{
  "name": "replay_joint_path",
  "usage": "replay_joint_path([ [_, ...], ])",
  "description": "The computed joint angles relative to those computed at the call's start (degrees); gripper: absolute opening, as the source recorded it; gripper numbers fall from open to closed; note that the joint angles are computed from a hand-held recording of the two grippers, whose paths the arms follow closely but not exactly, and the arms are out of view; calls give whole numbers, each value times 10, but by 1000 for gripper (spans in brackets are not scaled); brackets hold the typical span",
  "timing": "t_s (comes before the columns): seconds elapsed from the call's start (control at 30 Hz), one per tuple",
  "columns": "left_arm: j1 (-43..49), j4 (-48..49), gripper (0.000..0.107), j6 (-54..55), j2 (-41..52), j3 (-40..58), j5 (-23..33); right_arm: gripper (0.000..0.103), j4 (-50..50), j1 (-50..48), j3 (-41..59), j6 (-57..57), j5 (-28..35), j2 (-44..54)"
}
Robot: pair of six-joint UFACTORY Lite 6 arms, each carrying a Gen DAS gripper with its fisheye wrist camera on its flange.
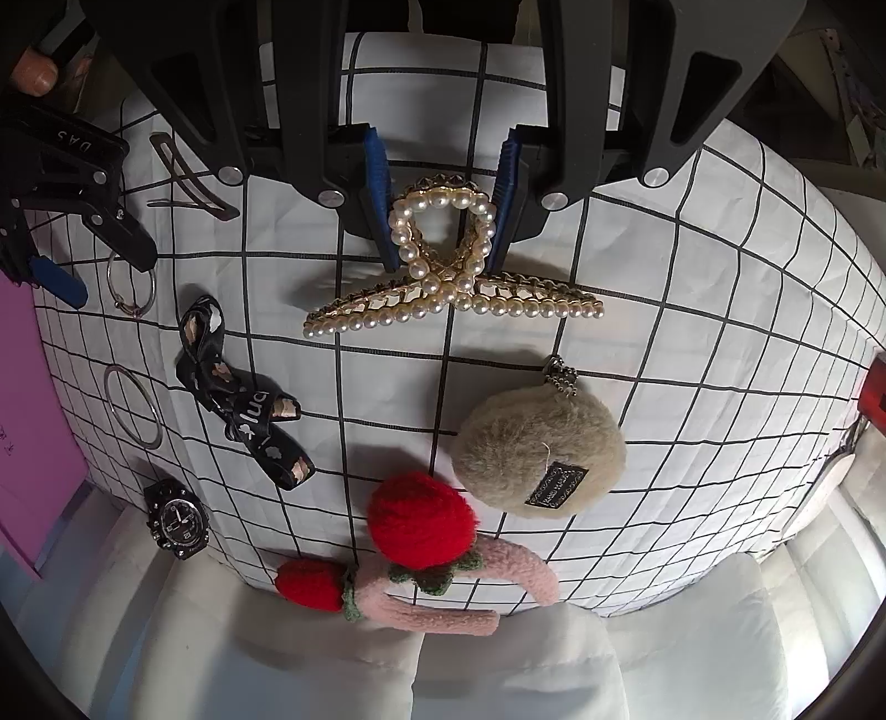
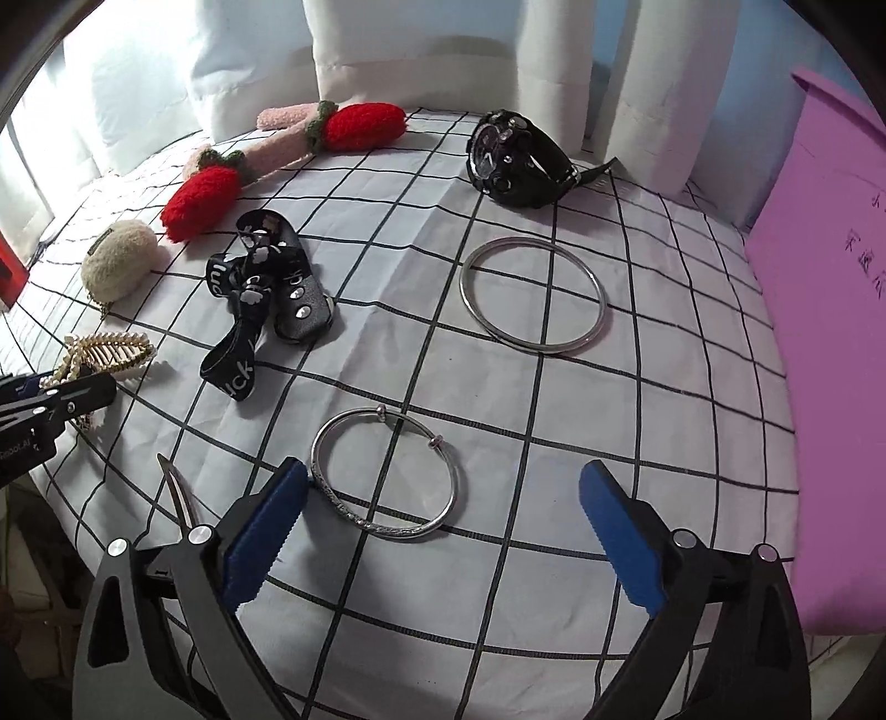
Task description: Organize jewelry
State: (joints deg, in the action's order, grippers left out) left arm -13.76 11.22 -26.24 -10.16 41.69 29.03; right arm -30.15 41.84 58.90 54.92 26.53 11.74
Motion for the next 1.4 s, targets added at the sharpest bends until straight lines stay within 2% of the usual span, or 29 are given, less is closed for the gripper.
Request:
replay_joint_path([
  [0.07,-1,4,30,-3,0,-1,0,94,-48,11,-9,43,-2,-4],
  [0.23,-1,7,30,-3,-1,-2,-1,94,-79,11,-28,86,-22,-13],
  [0.33,-2,8,30,-4,0,-1,-1,94,-171,28,-55,192,-29,-27],
  [0.37,-2,8,30,-4,0,-1,-1,94,-170,30,-50,196,-25,-23],
  [0.57,-2,10,30,-4,-1,-1,0,94,-132,48,-8,126,-6,5],
  [0.67,-3,11,30,-6,0,0,1,94,-72,30,-7,72,-23,4],
  [0.73,-2,9,30,-5,0,0,0,92,-70,32,-5,70,-20,4],
  [0.77,-2,9,30,-5,0,0,0,91,-73,34,-6,75,-19,3],
  [0.8,-2,8,30,-4,1,0,-1,83,-82,38,-8,80,-20,-1],
  [0.83,-2,9,30,-5,1,0,-1,69,-89,44,-8,83,-19,-4],
  [0.9,-2,9,30,-6,1,0,-1,52,-93,56,-3,81,-13,-3],
  [1.4,1,-1,30,4,-13,2,1,50,-58,51,2,49,0,-13],
])
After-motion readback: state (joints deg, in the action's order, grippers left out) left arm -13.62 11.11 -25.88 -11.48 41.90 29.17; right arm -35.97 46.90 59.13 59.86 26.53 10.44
